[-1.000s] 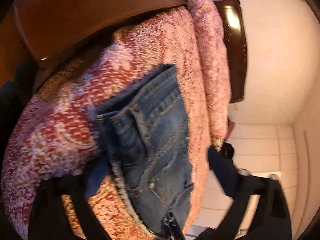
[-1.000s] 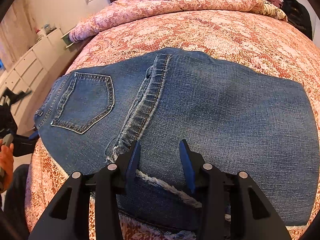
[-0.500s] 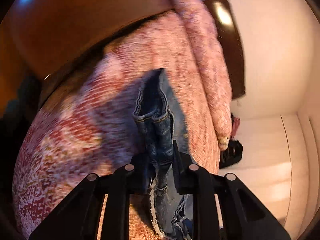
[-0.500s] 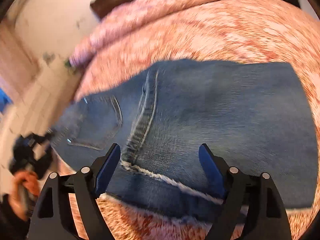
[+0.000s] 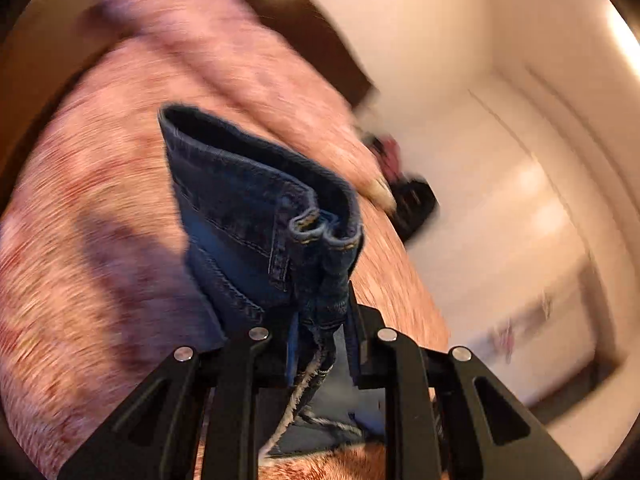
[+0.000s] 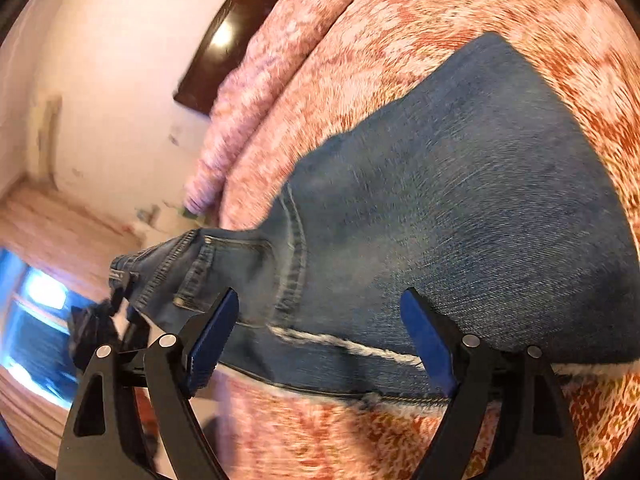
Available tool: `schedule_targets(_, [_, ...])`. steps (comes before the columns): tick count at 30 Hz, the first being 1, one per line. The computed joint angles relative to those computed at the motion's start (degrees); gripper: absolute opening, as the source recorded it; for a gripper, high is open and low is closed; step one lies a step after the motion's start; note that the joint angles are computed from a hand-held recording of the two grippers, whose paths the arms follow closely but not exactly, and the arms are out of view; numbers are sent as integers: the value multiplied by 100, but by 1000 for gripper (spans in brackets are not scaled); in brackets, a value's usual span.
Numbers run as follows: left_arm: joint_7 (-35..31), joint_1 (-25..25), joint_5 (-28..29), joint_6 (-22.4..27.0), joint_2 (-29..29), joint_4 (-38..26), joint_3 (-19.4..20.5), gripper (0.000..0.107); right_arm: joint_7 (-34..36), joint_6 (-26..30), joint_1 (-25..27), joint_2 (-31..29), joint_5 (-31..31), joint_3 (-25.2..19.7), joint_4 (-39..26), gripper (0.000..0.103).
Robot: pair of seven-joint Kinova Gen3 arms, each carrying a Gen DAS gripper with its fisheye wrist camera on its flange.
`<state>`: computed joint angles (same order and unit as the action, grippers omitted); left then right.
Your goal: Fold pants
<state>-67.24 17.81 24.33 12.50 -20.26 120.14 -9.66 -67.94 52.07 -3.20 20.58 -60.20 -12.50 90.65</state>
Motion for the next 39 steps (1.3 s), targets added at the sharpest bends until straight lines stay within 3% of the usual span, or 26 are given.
schedule_targets(5, [-1165,1327,456,260,776,-846,-665,17,250,183,479,-101,-892,45,231,82])
schedule_targets(9, [-2097,2371,1116,635,1365,-1379,-1481,17,388,240,718,-314,-1295,269,397,82])
schedule_targets(12, [-2796,2478,1661,1192,1844,-1803,-1633,17,422,274,846,-440,-1435,458,486,82])
schedule_targets(16, [-3288,1657,1773,1969,2445,-2265,-751,18,351,292,948,-527,-1420,650,555,82])
schedule_targets(23, [-2026,407,284,2540,3141,-2840,997,18,217,381,1030,-582,-1288,759,650,82])
schedule_targets(26, [-1631,-136,-299,2581,3285,-2971,1794,25,156,464,968,-462,-1190,717,455,82])
schedule_targets(30, [-1791,-958,-354,2347,3242,-2750,2855,58,-60,511,821,-258,-952,603,44,82])
schedule_targets(34, [-1043,-1596,-1222,2319,2793,-2552,3779,91,-509,459,572,-73,-260,544,-445,82])
schedule_targets(37, [-344,-2046,-1921,2421,2093,-2202,4108,101,-795,429,463,59,284,461,-719,82])
schedule_targets(39, [122,-2577,-2336,2602,1697,-1987,4451,101,-1030,553,11,153,750,836,-1010,82])
